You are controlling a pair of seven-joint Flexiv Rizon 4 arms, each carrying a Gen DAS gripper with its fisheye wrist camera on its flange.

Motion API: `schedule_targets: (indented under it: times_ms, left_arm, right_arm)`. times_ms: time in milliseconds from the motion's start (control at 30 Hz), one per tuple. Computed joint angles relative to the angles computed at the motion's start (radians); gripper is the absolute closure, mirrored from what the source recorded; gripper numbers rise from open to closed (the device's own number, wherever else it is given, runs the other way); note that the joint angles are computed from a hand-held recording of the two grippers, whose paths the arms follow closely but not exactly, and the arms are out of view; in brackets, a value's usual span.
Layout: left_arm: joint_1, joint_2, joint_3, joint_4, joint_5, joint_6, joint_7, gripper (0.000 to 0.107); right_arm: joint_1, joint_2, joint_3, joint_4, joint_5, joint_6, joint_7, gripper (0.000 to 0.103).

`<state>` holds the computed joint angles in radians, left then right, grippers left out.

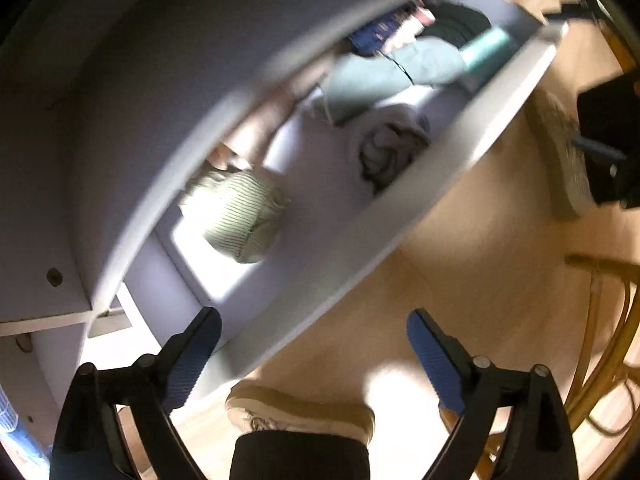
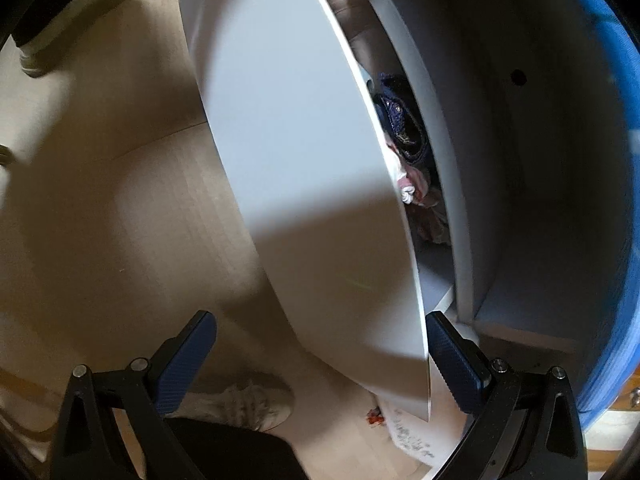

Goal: Organize soft objects
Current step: 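Move both tools over the open drawer of clothes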

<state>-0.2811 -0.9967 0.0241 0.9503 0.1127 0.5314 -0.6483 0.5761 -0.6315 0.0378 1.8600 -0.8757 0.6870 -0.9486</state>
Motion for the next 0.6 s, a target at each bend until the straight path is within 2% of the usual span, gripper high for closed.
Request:
schedule_targets:
  times_ms: [67,133,200,233,467,600]
  left_arm:
    - [-0.005,0.011,0.002,0.008,0.003,-0.035,0.007,0.005]
    - [0.005,0.023,-0.015,0.017,0.017,-0.064,0.008,0.005]
    - [-0.018,0.004,0.018,-0.062,-0.017,-0.134,0.018,0.005]
    - [-0.011,0.003,0.001,-0.079,-0.003,-0.161,0.015,0.005]
    - [-0.016,0.007,0.000,-0.086,0.004,-0.186,-0.006,0.005]
    - [-0.021,-0.042,0.002,-0.158,0.007,-0.227,0.004,0.005]
  right_arm:
    - [-0.007,0.011,0.025,-0.003,0.052,-0.008,-0.017,0.000]
    - [-0.013,0.024,0.048,-0.004,0.109,-0.014,-0.031,0.000]
    - [-0.014,0.035,0.064,-0.003,0.153,-0.018,-0.042,0.000]
    - [-0.014,0.040,0.070,-0.001,0.170,-0.017,-0.046,0.000]
    - [-0.020,0.055,0.110,-0.032,0.312,-0.032,-0.084,0.000]
    - [-0.021,0.061,0.138,-0.069,0.395,-0.052,-0.123,0.000]
